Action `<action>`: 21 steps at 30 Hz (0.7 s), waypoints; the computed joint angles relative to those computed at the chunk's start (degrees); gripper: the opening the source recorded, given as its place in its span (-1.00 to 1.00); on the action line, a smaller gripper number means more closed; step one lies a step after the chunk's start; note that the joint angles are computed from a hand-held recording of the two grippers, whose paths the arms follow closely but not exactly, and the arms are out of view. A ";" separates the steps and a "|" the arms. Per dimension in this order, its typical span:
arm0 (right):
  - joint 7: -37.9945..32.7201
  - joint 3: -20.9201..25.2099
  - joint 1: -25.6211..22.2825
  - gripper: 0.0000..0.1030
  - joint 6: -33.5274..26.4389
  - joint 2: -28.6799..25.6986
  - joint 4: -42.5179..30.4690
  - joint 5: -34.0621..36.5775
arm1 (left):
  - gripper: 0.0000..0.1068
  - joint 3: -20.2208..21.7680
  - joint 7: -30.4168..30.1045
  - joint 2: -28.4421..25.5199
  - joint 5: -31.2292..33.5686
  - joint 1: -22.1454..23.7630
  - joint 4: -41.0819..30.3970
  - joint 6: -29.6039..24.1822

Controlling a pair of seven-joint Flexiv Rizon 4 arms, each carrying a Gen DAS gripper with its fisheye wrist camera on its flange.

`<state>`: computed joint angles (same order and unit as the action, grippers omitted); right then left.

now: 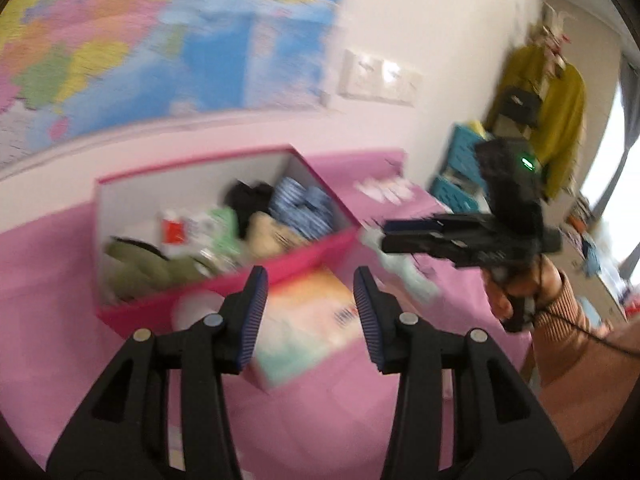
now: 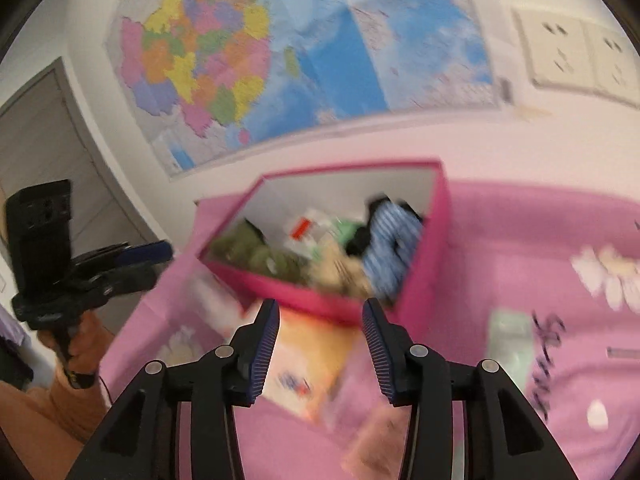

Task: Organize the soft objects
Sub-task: 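Open the left gripper to drop the tape bag into the box, then move the left gripper to the pink hand cream pouch and grasp it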

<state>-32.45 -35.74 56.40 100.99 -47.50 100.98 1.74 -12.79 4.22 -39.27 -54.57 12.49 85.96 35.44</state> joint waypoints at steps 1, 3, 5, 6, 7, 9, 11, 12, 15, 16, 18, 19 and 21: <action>0.40 0.34 0.29 -0.13 0.18 0.26 1.25 0.66 | -0.14 0.08 0.52 0.40 0.45 0.05 0.94 -0.73; 1.24 1.37 0.36 -0.13 0.34 0.69 3.25 1.77 | -0.14 0.67 1.19 1.18 2.19 -0.26 2.96 -2.65; 2.37 2.41 0.35 -0.13 -0.12 0.88 5.04 2.60 | -0.14 1.39 1.36 1.56 3.82 -0.77 4.32 -3.93; 2.96 2.69 0.38 -0.13 -0.41 0.90 5.73 2.80 | -0.14 1.76 1.00 1.50 4.74 -1.04 4.66 -4.68; 3.63 3.22 0.23 -0.13 -0.37 0.89 6.38 3.01 | -0.14 2.13 0.63 1.63 5.48 -1.35 5.33 -5.03; 4.85 4.56 -0.39 -0.13 -0.11 0.78 7.40 3.33 | -0.14 2.86 -0.26 1.46 7.32 -2.34 6.24 -4.89; 5.74 5.65 -1.03 -0.13 0.85 0.49 8.17 3.72 | -0.14 3.36 -1.29 1.30 8.80 -3.27 7.26 -4.07; 6.01 6.18 -1.51 -0.13 1.76 0.28 8.41 4.07 | -0.14 3.44 -2.04 0.95 9.61 -3.35 6.99 -4.68; 5.50 7.44 -3.24 -0.13 3.39 -0.30 7.95 4.77 | -0.14 3.54 -3.76 0.18 11.41 -3.60 6.66 -5.60; 5.03 8.37 -4.46 -0.13 3.62 -0.48 7.35 4.56 | -0.14 3.60 -4.47 -0.06 11.92 -3.73 6.56 -5.82; 4.26 9.35 -6.02 -0.13 3.20 -0.95 6.16 4.24 | -0.14 3.60 -5.30 -0.29 12.51 -3.79 6.63 -5.84; 3.97 10.31 -7.07 -0.13 2.93 -1.06 5.63 3.94 | -0.14 3.66 -5.96 -0.54 12.93 -3.85 6.47 -6.02; 3.38 12.90 -9.50 -0.13 2.82 -1.23 4.59 3.08 | -0.14 3.74 -6.99 -0.85 13.57 -3.82 6.45 -6.36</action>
<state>-29.07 -22.84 46.90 103.81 -48.73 105.57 4.82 -9.04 -2.77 -40.12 -41.00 8.67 92.41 29.08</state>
